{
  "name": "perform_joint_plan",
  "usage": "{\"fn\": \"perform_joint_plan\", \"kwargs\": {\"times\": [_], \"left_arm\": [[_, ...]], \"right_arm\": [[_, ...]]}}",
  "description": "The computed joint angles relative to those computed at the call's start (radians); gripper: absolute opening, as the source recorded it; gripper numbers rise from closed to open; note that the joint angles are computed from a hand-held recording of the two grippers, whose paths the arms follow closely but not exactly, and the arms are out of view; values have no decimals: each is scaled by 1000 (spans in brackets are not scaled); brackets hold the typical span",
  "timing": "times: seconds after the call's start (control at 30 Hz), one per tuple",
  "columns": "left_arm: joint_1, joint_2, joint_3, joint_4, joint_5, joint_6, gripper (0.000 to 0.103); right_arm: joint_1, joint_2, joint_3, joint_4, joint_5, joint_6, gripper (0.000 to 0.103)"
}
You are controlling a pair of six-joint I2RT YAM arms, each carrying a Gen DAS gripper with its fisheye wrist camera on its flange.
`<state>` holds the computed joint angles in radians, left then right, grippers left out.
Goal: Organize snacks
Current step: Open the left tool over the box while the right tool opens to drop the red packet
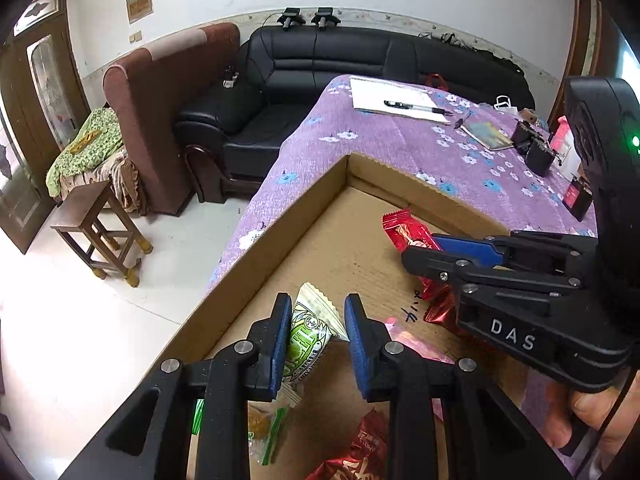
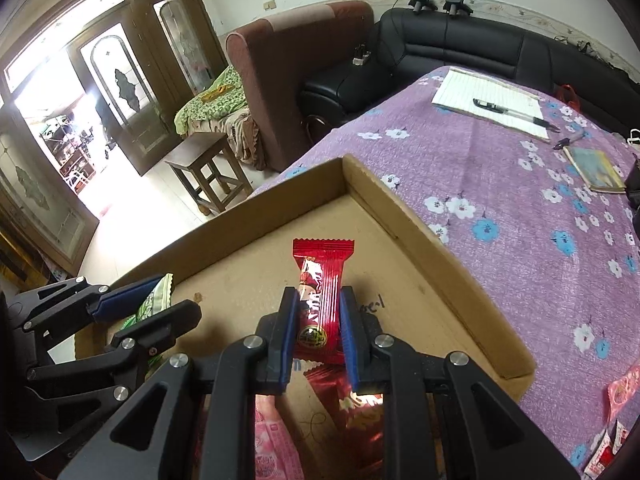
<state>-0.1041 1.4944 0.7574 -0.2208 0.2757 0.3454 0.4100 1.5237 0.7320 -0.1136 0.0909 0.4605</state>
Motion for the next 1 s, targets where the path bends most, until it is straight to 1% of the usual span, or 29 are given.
{"fn": "perform_joint_plan", "kwargs": {"times": [0.17, 0.2, 0.23, 0.3, 0.37, 0.4, 0.43, 0.47, 0.5, 0.53, 0.63, 0.73, 0.8, 0.83, 0.87, 0.93, 1.0], "left_arm": [[-19, 31, 21, -21, -41, 1, 30], [-20, 34, 23, -22, -44, 0, 31], [-23, 39, 27, -28, -51, -2, 34], [-23, 42, 29, -31, -57, -4, 42], [-22, 45, 31, -33, -65, -8, 69], [-20, 40, 27, -30, -65, -8, 72], [-18, 31, 22, -27, -66, -12, 74], [-16, 29, 23, -30, -63, -13, 76], [-11, 20, 21, -35, -56, -14, 77], [-5, 14, 21, -36, -53, -12, 78], [-2, -19, 9, -37, -57, -14, 79], [-8, -67, -9, -42, -59, -18, 79], [-24, -108, -22, -49, -66, -27, 82], [-39, -139, -33, -54, -73, -33, 86], [-51, -161, -41, -58, -76, -35, 89], [-81, -202, -54, -67, -86, -42, 90], [-121, -236, -65, -77, -99, -52, 90]], "right_arm": [[2, 27, 7, 5, -6, 5, 20], [3, 30, 8, 4, -3, 6, 20], [1, 37, 12, 4, -5, 5, 20], [-4, 46, 16, 5, -11, 0, 20], [-4, 42, 14, 4, -12, 0, 21], [-5, 38, 12, 2, -14, 2, 23], [-7, 33, 9, 2, -15, 4, 30], [-8, 29, 8, 2, -12, 3, 35], [-7, 17, 2, 1, -2, 4, 44], [-5, 6, -4, 2, 5, 5, 48], [-5, -46, -24, -12, 18, 3, 48], [-9, -132, -63, -32, 28, 7, 48], [-9, -213, -99, -60, 44, 11, 48], [-9, -251, -114, -77, 52, 14, 49], [-11, -285, -129, -93, 58, 16, 52], [-20, -385, -173, -136, 76, 26, 69], [-26, -483, -212, -184, 94, 31, 73]]}}
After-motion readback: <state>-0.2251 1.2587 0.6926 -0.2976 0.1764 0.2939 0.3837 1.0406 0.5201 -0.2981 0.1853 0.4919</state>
